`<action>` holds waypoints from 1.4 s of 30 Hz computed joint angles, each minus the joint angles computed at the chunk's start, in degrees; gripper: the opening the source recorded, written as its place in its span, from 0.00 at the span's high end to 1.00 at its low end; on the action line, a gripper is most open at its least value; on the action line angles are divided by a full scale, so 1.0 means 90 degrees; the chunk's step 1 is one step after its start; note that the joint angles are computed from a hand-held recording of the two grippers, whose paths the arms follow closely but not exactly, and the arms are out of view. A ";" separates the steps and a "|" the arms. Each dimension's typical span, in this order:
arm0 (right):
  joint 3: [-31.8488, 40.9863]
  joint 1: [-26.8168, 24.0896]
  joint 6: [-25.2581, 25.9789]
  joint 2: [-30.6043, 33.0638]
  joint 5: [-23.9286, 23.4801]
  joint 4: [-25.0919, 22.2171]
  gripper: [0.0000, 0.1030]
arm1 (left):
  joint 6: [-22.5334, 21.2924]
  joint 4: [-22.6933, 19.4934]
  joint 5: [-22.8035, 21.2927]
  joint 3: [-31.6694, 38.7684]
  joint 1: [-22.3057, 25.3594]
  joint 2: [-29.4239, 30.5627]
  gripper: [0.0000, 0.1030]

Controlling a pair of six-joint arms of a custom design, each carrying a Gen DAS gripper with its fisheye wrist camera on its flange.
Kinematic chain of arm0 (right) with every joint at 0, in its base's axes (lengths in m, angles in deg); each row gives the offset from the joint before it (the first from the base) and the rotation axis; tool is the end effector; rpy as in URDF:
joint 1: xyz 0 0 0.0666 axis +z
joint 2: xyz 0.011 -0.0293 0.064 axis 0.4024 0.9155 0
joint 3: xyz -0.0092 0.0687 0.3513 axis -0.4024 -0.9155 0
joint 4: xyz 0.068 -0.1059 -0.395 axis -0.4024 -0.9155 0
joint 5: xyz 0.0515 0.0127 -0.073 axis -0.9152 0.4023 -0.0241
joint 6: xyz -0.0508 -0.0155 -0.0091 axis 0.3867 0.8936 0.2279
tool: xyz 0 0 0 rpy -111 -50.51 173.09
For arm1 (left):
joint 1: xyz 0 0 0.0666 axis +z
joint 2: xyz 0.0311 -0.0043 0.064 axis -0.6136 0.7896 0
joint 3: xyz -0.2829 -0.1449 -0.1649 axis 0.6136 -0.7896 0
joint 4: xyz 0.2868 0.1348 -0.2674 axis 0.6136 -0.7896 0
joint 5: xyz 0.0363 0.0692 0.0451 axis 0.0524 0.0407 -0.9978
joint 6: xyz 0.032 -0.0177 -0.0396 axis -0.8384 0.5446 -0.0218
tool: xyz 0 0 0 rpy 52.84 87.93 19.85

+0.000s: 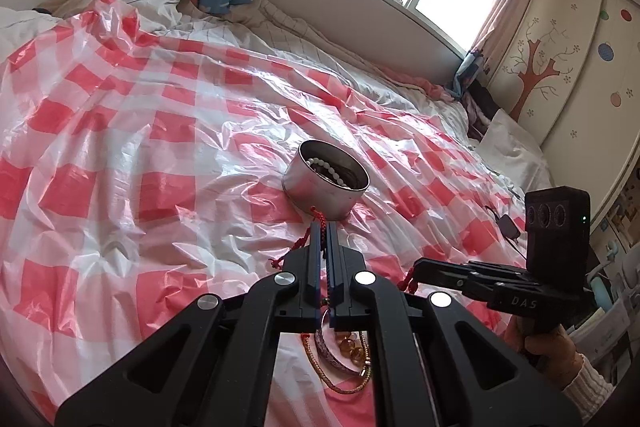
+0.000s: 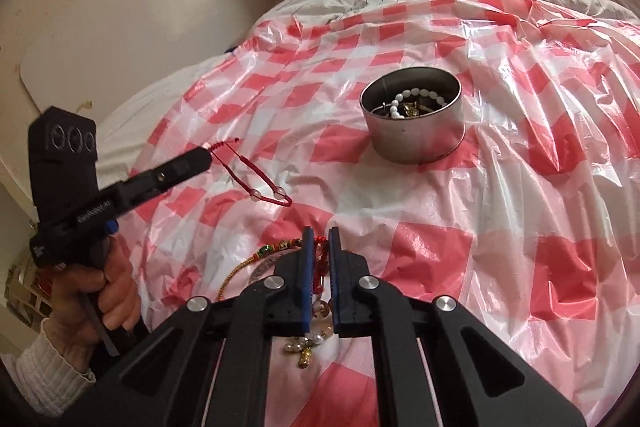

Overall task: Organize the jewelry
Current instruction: 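Carry the red cord bracelet toward the tin with the left tool while the right tool grasps amber beads, then open both tools over the tin, dropping the held bracelets inside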

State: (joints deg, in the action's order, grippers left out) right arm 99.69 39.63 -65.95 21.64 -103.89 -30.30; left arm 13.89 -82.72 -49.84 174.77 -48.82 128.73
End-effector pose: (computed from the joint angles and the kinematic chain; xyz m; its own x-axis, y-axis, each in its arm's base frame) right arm 0.5783 0.1811 0.4219 -0.7359 -0.0155 -0.6769 -0.4303 0.7827 0.4498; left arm 0.5725 -0.1244 0.4560 -0.6417 -0.1351 -0.7550 0.3095 0.8550 -0.4161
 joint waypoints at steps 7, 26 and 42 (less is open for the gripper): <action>-0.0464 -0.0246 -0.0887 -0.0312 -0.0445 0.0991 0.93 | -0.0172 0.0089 -0.0036 -0.0047 -0.0101 -0.0033 0.98; -0.0451 -0.0341 -0.1273 -0.0305 -0.0126 0.1465 0.93 | -0.0428 0.0005 0.0068 0.0369 -0.0343 0.0183 0.98; 0.2286 -0.0404 -0.1119 0.1434 0.0624 0.0887 0.93 | -0.0587 -0.1298 -0.0005 0.4270 -0.0494 0.2849 0.98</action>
State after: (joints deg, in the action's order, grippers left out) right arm 120.27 35.99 -76.02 34.55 -98.27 -22.32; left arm 8.60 -94.40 -49.88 213.20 -53.26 154.37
